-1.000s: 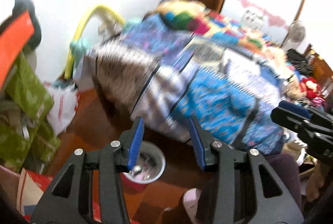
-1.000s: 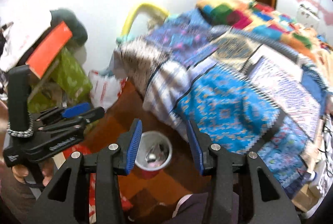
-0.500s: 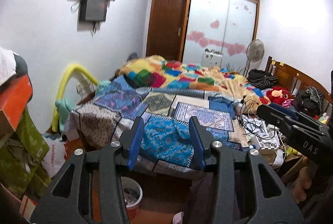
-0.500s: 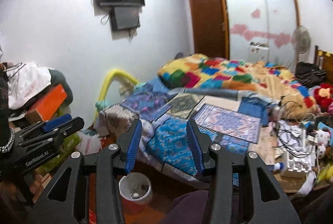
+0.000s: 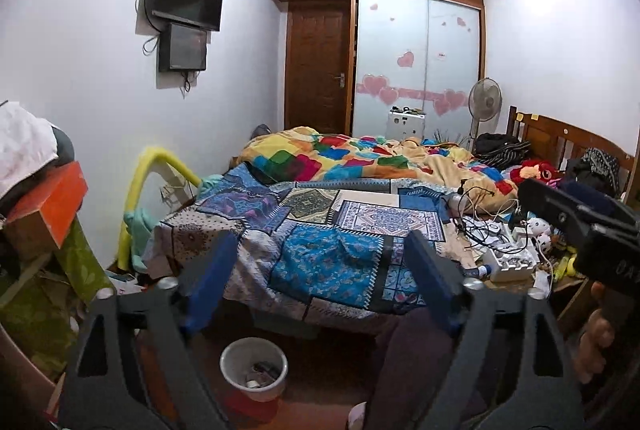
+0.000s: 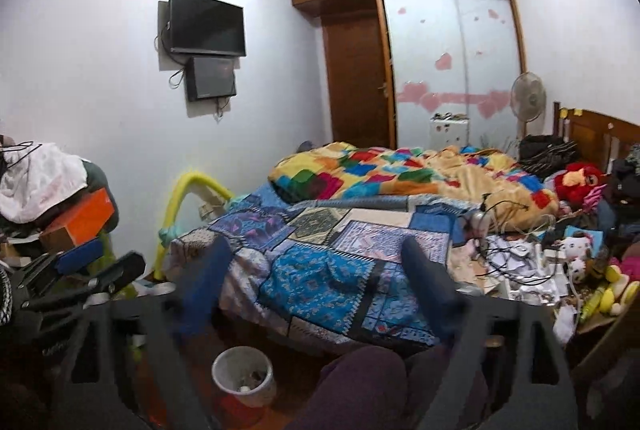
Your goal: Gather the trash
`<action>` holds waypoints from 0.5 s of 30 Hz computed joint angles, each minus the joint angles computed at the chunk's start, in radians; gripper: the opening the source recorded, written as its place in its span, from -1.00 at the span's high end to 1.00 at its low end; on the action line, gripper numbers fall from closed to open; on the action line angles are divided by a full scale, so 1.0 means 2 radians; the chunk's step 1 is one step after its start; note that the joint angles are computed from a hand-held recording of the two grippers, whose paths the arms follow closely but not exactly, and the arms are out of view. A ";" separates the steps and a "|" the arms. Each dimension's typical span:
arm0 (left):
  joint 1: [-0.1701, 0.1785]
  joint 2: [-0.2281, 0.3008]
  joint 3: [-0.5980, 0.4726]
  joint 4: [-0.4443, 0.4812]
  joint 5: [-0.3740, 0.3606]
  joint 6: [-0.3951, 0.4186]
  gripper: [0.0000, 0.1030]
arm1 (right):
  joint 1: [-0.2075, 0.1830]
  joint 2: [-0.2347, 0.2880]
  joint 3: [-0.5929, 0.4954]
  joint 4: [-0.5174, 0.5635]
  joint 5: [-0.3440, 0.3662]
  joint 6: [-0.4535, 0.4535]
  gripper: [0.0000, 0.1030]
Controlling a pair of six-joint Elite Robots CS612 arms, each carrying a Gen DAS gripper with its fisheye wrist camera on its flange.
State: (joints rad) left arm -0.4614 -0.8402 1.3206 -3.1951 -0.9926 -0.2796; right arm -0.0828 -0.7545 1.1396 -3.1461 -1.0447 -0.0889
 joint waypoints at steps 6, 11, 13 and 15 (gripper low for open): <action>-0.004 -0.005 0.014 -0.014 0.019 -0.003 -0.92 | 0.002 -0.004 0.012 -0.020 -0.026 0.013 -1.00; -0.004 -0.007 0.021 -0.015 0.018 -0.008 -0.94 | 0.000 -0.008 0.020 -0.009 -0.024 0.009 -1.00; -0.004 -0.007 0.021 -0.014 0.018 -0.009 -0.95 | 0.000 -0.010 0.023 -0.009 -0.023 0.008 -1.00; -0.004 -0.007 0.021 -0.015 0.019 -0.009 -0.95 | 0.000 -0.011 0.026 -0.013 -0.025 0.008 -1.00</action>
State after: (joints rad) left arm -0.4701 -0.8548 1.3624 -3.2242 -0.9548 -0.2976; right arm -0.0825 -0.7768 1.1916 -3.1714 -1.0952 -0.0737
